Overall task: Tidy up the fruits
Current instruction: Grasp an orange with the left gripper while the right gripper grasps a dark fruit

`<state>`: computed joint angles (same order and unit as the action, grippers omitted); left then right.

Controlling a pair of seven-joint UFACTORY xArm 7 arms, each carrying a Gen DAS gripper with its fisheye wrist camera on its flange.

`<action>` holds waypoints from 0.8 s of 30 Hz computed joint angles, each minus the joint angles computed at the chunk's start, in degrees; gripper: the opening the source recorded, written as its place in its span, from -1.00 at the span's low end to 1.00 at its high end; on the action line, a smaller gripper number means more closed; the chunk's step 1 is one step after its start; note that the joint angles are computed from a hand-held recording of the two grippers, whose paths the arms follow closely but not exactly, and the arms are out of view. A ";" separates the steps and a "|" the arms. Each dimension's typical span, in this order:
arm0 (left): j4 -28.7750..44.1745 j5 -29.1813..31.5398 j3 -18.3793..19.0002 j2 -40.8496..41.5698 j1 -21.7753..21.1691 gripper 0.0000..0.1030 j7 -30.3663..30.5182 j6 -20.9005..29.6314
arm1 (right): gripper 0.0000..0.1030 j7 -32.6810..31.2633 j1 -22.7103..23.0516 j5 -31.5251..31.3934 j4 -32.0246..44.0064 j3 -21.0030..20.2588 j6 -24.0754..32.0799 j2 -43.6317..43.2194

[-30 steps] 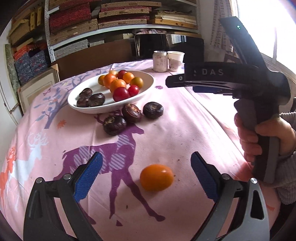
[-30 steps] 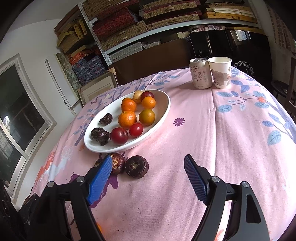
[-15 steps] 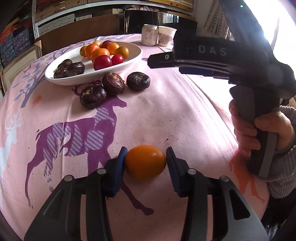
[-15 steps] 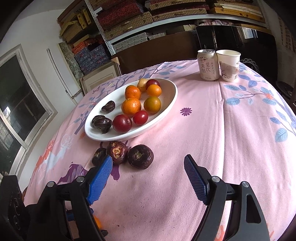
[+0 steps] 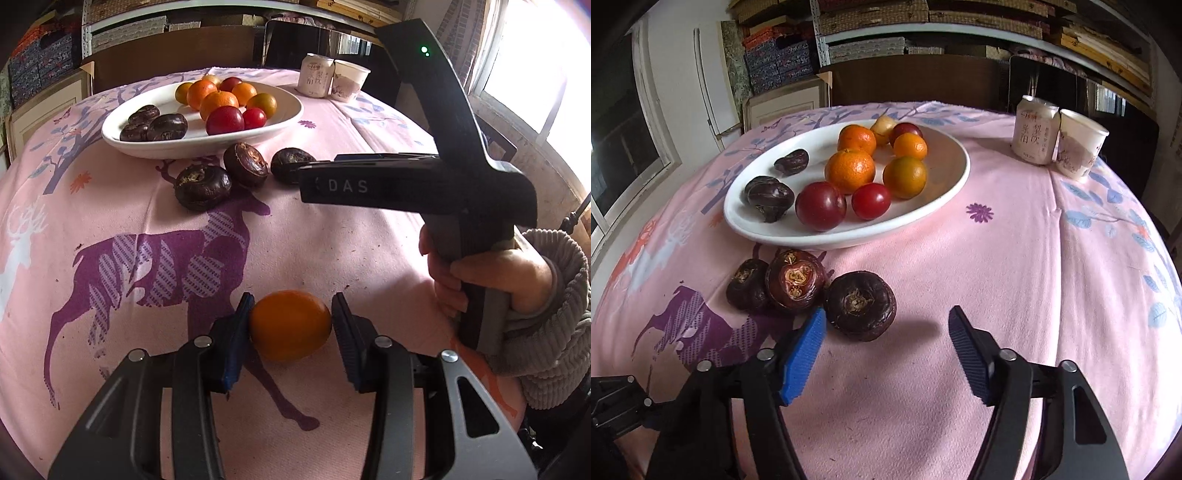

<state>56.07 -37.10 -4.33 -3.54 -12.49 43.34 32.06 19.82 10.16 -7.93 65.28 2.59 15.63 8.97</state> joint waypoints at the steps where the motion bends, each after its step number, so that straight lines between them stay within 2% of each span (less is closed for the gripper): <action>1: -0.07 -0.27 0.00 -0.06 -0.03 -0.17 0.20 -0.12 | 0.17 -3.91 -1.81 4.50 0.07 2.02 -0.33 0.27; 2: -0.09 -0.08 -0.03 -0.03 -0.03 -0.17 0.07 -0.11 | -0.15 -6.00 -1.64 6.61 -0.18 1.98 -0.86 0.08; 3: -0.21 -0.09 -0.06 -0.11 -0.06 -0.17 0.09 -0.27 | -0.27 -7.67 -2.54 7.97 -0.50 3.27 -1.36 -0.12; 5: -0.54 -0.52 -0.04 -0.43 -0.14 -0.17 0.37 -0.71 | -0.27 -6.98 -1.20 6.74 -1.44 2.01 -1.84 -0.91; 8: -1.29 -1.92 0.05 -1.24 -0.48 -0.18 1.28 -2.69 | -0.27 -12.21 -2.53 14.33 -4.04 3.93 -3.43 -3.16; 14: -1.06 -4.55 0.93 -1.69 -0.86 -0.31 2.06 -5.88 | -0.27 -19.86 -2.44 27.00 -8.44 4.19 -8.52 -7.51; 18: 2.73 -3.92 1.50 -0.05 0.33 -0.31 -0.22 -5.87 | -0.27 -26.99 -1.14 37.23 -9.61 3.38 -11.64 -9.42; 21: 6.97 -1.26 1.35 2.02 1.55 -0.31 -2.81 -6.58 | -0.27 -34.10 0.41 46.19 -8.82 2.20 -12.67 -10.28; 24: 11.45 1.12 1.00 4.50 2.85 -0.31 -5.62 -6.23 | -0.27 -37.33 1.25 49.51 -7.93 1.33 -12.87 -10.64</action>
